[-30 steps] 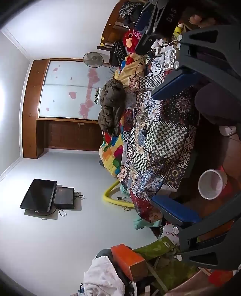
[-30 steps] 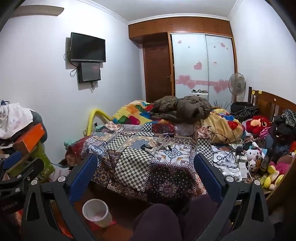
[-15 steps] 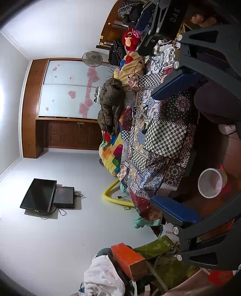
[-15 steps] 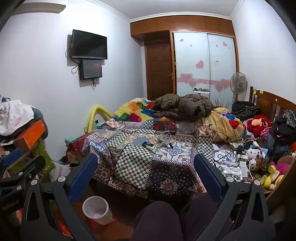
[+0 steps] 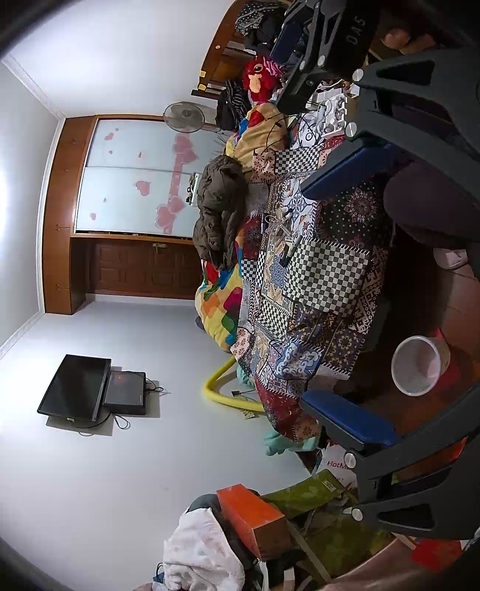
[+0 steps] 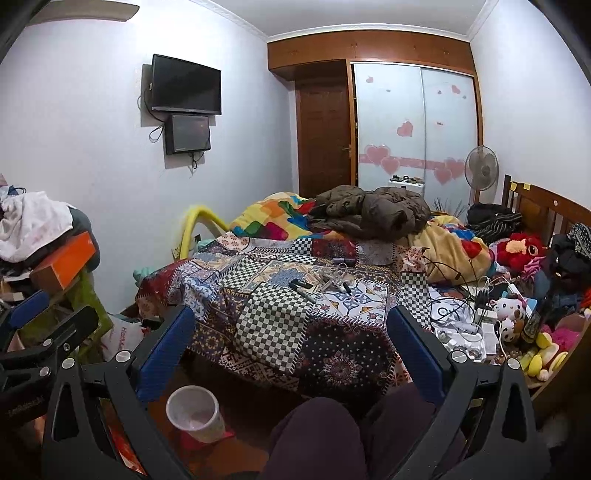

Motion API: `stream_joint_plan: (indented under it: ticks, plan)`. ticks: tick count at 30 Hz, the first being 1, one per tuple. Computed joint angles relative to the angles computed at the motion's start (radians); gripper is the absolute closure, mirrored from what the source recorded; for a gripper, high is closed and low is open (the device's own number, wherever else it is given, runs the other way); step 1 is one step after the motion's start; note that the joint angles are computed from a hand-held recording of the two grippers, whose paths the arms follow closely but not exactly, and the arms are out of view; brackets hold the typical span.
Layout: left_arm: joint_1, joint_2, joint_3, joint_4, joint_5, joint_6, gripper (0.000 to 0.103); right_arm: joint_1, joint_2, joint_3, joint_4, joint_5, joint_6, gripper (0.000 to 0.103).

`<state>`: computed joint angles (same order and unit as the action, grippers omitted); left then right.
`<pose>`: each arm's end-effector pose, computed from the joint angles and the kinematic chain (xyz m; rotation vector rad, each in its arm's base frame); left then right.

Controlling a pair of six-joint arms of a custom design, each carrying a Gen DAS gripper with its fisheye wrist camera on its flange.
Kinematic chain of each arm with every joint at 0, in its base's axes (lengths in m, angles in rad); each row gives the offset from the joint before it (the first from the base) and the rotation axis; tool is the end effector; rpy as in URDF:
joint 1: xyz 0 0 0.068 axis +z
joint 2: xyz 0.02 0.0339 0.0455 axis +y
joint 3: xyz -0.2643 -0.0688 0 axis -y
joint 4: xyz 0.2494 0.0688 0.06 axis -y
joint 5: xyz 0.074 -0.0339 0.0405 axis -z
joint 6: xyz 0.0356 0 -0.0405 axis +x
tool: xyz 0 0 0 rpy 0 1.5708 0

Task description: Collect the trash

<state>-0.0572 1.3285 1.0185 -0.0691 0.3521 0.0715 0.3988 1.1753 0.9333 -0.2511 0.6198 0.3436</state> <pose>0.3110 -0.0301 0.3114 0.3557 1.9070 -0.3333 0.2526 0.0840 0.3071 0.3168 1.9440 -0.1577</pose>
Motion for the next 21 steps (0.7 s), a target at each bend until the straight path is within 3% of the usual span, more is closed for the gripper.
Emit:
stream_joint_plan:
  ticks: [21]
  plan:
    - [0.019,0.008,-0.010,0.011,0.012,-0.006,0.000,0.029,0.014,0.003,-0.002,0.018,-0.010,0.000]
